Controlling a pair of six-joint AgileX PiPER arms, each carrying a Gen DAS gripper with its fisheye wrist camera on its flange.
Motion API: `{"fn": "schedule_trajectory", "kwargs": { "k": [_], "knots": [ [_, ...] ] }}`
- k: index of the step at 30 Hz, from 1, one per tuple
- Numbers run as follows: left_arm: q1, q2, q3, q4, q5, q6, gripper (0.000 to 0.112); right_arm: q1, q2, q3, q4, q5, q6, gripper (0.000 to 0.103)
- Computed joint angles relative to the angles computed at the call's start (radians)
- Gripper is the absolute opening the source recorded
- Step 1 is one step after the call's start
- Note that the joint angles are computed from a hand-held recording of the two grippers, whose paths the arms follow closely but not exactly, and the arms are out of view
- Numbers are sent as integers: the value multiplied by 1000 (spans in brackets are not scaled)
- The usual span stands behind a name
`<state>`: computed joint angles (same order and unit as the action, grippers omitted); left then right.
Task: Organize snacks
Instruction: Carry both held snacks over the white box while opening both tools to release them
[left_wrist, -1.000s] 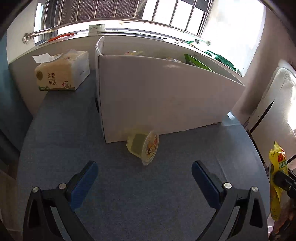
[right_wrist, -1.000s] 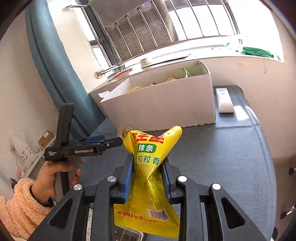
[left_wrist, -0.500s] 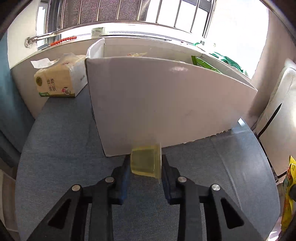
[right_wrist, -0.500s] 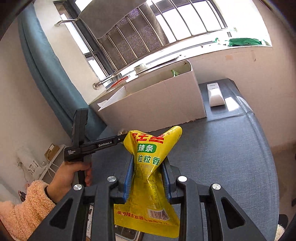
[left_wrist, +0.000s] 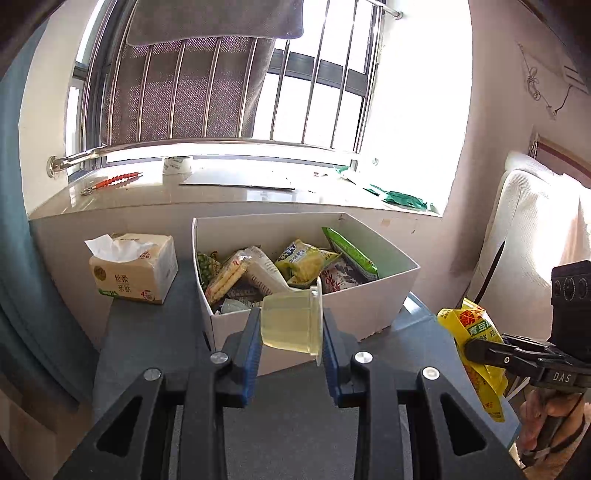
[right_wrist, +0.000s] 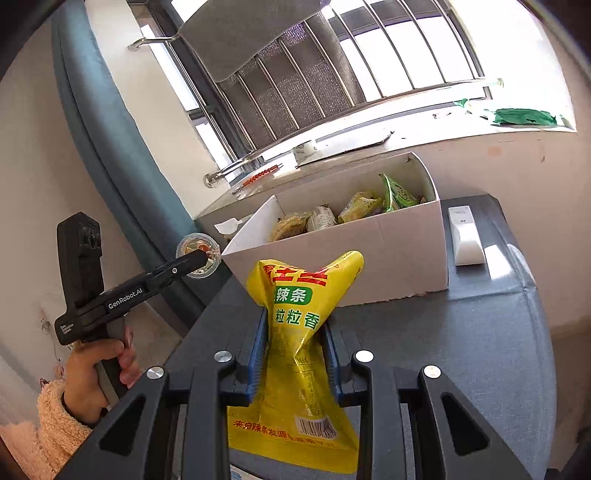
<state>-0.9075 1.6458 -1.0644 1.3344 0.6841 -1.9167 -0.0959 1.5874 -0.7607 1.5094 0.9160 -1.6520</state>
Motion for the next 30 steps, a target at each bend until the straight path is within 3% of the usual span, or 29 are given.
{"fn": "schedule_trajectory", "kwargs": {
  "k": [3, 6, 10, 14, 15, 16, 17, 18, 19, 21, 24, 27, 30],
  "knots": [
    [71, 23, -90, -33, -44, 106, 33, 77, 41, -156, -30, -42, 119, 31],
    [178, 95, -224, -169, -122, 287, 33, 169, 125, -369, -126, -129, 304, 31],
    [293, 193, -380, -404, -179, 560, 33, 260, 300, -709, -412, -240, 637, 31],
    [334, 281, -511, -552, -147, 747, 34, 275, 473, -981, -623, -222, 896, 34],
    [332, 295, -531, -552, -118, 747, 35, 274, 500, -1015, -627, -219, 909, 47],
    [324, 309, -555, -525, -65, 724, 47, 272, 515, -1029, -618, -227, 908, 65],
    [323, 314, -565, -520, -43, 723, 78, 269, 521, -1032, -615, -236, 917, 74],
    [325, 300, -541, -510, -56, 700, 95, 266, 521, -1029, -624, -242, 945, 92],
    [330, 280, -509, -500, -77, 675, 103, 264, 513, -1015, -625, -253, 963, 103],
    [334, 249, -458, -459, -111, 635, 103, 252, 491, -970, -583, -272, 927, 103],
    [323, 221, -416, -384, -100, 552, 103, 252, 452, -909, -565, -317, 874, 103],
    [292, 201, -397, -308, -78, 500, 103, 299, 415, -877, -768, -405, 999, 103],
    [267, 192, -385, -225, -51, 450, 103, 345, 361, -799, -874, -515, 1019, 103]
  ]
}}
